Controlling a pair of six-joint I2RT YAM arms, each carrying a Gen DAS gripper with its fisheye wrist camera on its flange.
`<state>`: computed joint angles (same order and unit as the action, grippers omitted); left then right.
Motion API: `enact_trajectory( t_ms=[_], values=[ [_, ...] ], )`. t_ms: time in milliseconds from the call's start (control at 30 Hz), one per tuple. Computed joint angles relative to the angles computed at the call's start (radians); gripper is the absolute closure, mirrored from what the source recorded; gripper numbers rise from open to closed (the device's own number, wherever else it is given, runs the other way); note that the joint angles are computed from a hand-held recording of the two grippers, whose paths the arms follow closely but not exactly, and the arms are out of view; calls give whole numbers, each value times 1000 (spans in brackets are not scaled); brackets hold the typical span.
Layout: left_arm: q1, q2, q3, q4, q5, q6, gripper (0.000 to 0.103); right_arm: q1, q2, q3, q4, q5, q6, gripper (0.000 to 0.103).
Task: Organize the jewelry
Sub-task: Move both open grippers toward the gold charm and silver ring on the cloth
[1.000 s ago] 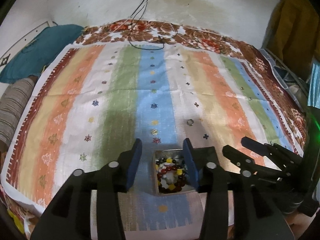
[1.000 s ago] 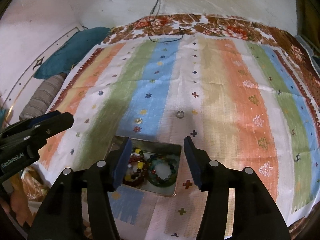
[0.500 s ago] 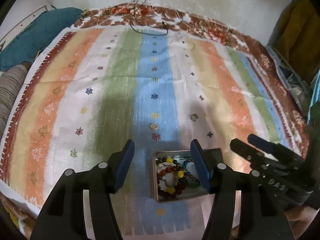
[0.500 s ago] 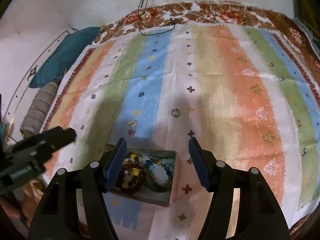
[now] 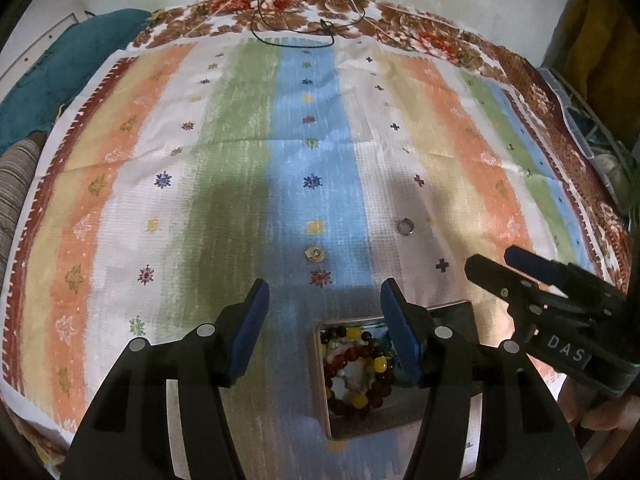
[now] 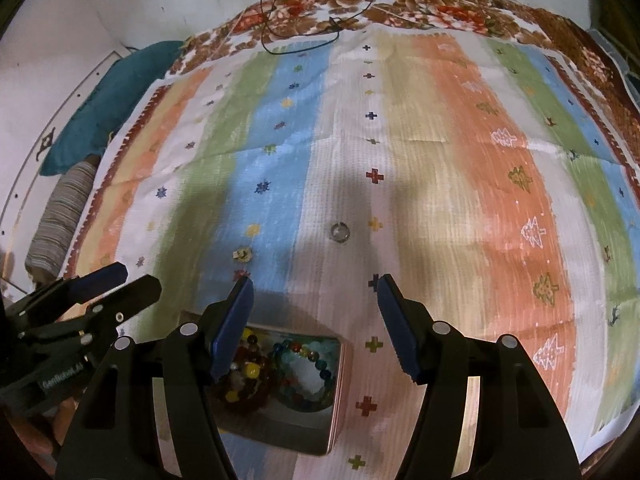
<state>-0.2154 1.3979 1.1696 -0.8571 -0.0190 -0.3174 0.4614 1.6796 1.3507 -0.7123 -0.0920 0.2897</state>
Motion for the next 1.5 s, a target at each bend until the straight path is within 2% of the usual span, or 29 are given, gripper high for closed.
enact_trajectory(
  t_ms=[433,733,1500],
  values=[
    [-35,99,26,31,-31,44,45,7,121,91,-25,40,-22,39],
    [6,130,32,49,18,54,45,-2,187,141,-36,50,-31,39],
    [28,281,82,79,31,132,45,-15,410,346,-93,73,-38,39]
  ],
)
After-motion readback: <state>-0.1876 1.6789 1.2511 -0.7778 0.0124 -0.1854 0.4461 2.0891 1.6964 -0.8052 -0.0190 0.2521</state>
